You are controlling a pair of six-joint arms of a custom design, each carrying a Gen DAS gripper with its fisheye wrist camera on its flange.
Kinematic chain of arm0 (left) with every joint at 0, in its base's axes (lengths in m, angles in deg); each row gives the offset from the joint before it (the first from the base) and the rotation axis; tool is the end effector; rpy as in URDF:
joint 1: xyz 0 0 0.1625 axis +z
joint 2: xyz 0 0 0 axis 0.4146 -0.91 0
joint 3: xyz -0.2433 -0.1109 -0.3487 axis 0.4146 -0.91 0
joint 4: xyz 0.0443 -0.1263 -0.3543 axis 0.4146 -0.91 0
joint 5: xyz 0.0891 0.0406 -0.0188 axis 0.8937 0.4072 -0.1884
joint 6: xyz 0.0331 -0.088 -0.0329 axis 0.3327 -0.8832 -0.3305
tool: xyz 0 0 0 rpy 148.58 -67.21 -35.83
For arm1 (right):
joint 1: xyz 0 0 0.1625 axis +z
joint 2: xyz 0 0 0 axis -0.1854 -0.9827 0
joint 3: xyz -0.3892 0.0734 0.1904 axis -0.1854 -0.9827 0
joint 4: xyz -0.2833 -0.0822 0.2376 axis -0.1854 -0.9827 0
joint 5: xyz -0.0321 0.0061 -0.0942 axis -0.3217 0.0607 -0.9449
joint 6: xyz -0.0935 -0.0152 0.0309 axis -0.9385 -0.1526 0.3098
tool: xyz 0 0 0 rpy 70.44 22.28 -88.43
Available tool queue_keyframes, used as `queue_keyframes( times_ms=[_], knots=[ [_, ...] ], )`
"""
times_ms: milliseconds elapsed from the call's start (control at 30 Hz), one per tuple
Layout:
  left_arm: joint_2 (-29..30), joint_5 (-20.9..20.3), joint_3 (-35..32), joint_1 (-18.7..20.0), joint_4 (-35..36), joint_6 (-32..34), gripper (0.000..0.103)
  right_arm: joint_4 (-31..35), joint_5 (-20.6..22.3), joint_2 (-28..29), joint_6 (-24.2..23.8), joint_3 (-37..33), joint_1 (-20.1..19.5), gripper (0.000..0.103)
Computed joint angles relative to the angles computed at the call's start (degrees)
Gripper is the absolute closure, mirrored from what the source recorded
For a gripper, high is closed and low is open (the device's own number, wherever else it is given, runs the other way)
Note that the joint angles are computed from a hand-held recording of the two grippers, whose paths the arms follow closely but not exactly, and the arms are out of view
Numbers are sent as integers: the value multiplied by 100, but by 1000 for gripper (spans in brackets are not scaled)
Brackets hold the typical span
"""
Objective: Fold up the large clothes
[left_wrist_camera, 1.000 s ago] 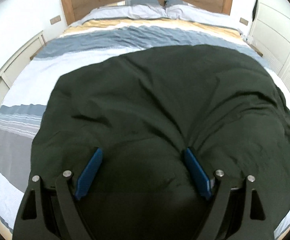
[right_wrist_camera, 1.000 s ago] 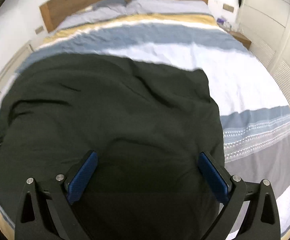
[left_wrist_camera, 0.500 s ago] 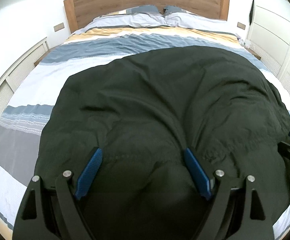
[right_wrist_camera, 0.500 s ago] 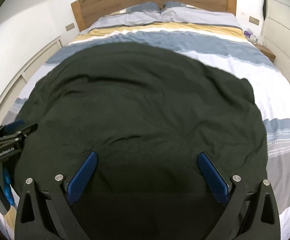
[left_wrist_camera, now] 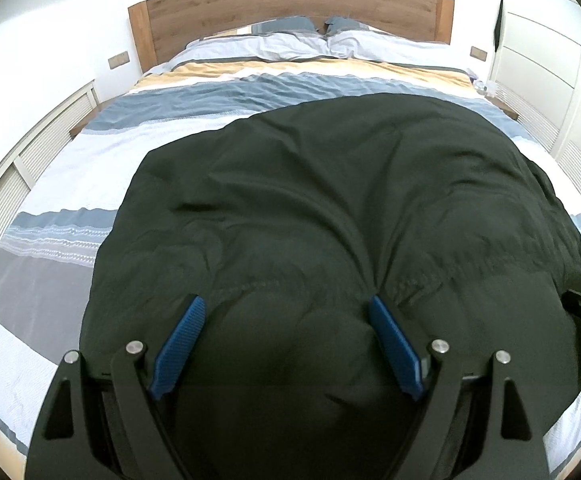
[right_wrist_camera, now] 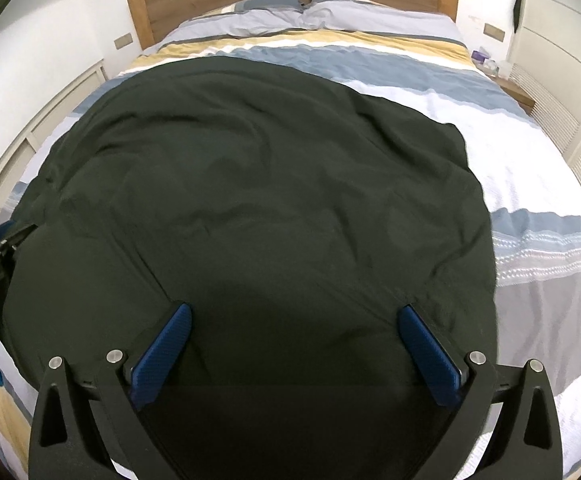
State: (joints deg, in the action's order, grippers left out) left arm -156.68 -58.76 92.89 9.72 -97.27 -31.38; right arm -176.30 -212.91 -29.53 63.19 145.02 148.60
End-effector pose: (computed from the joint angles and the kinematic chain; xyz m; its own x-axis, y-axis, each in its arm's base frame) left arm -0.1342 -0.3460 0.3667 -0.6601 0.1962 -0.7251 0.5517 0.7817 -0.2907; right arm 0.3629 -0.2537 0.1055 -0.7429 0.0934 0.6628 -0.2817 0.8547 -0.4361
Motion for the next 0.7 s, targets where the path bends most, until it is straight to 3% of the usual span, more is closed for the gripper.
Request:
queue_keyframes(
  times_ms=[267,400,533,633,700],
  knots=[
    [-380,-145,120,-130,-61,207,18,556,-71,-376,372,170,120,1],
    [-670,-448,39,-105,215,145,19,823,-162,-653,609,280,245,1],
    [-1135,-475,-112,-160,435,92,18,1031,-346,-1099,814,429,346,1],
    [-1348,-540,-424,125,397,272,18,1047,-375,-1595,896,622,205,1],
    [-1375,-707,-694,513,266,526,18,329,-151,-1905,622,916,-45,1]
  ],
)
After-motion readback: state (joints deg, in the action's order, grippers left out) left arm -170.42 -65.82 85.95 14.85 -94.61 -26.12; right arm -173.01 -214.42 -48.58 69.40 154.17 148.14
